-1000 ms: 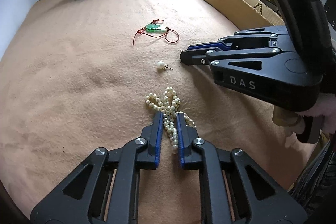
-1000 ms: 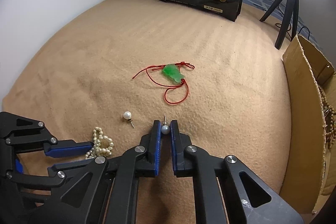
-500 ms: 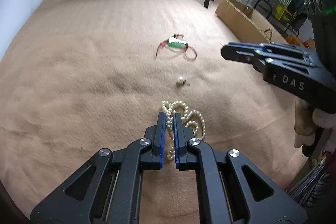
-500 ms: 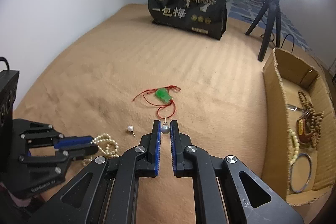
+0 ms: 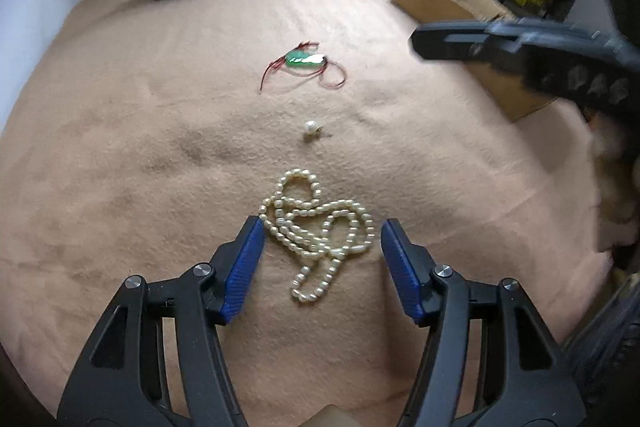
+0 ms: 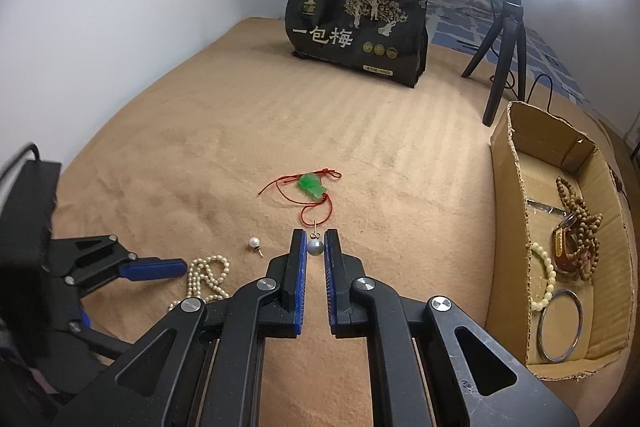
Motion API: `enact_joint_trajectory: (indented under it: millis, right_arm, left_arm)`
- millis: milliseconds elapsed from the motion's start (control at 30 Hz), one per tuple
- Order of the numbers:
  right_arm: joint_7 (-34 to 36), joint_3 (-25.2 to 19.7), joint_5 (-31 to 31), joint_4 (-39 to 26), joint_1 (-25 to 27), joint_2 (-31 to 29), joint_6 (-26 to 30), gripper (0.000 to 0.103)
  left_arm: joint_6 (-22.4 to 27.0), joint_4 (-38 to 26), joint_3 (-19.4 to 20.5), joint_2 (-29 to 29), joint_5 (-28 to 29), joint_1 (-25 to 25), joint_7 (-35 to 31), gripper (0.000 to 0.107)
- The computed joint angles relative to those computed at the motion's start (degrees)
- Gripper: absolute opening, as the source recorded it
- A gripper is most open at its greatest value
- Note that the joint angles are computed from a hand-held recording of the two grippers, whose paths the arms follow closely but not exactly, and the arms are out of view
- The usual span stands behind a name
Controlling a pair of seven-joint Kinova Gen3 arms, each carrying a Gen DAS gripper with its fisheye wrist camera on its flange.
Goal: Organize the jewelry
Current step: 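Carry the necklace and earring over the cardboard box and open both tools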
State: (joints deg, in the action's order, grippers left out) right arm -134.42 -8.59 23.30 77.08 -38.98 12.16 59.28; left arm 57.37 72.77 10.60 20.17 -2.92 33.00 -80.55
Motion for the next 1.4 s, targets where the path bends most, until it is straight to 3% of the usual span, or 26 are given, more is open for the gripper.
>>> enact_joint_trajectory:
  millis: [67,100,200,333,767,1067,1400]
  right_arm:
    - [-0.19,0.13,0.05,-0.06,0.07,0.03,0.16,0.007]
    - [-0.34,0.15,0.12,-0.04,0.03,-0.02,0.23,0.007]
    - [-0.73,0.20,0.41,0.14,0.03,-0.07,0.35,0.007]
    - [-1.24,0.25,0.98,-0.08,-0.13,-0.02,0.89,0.007]
    - [-4.32,-0.98,4.75,0.80,-0.13,-4.65,2.81,0.007]
    - [-8.43,-4.00,9.56,1.27,2.23,-11.04,7.70,0.007]
    - [-10.01,-5.94,7.63,5.34,9.27,-15.82,8.44,0.007]
  left_arm:
    - [-0.49,-0.02,-0.99,0.87,-3.19,1.88,1.56,0.062]
    - [-1.56,0.46,-1.37,0.78,-4.89,2.80,2.04,0.056]
    - [-2.32,0.06,-1.28,1.14,-6.02,3.03,2.08,0.007]
    - [-2.02,-0.64,-0.74,1.19,-2.14,0.37,1.41,0.005]
    - [-5.87,-3.14,-0.14,-3.44,1.76,-2.82,3.12,0.005]
    - [-5.58,-11.01,0.58,-1.33,2.98,-1.41,2.82,0.005]
    - [-2.57,-23.92,0.03,6.03,3.75,2.46,2.28,0.005]
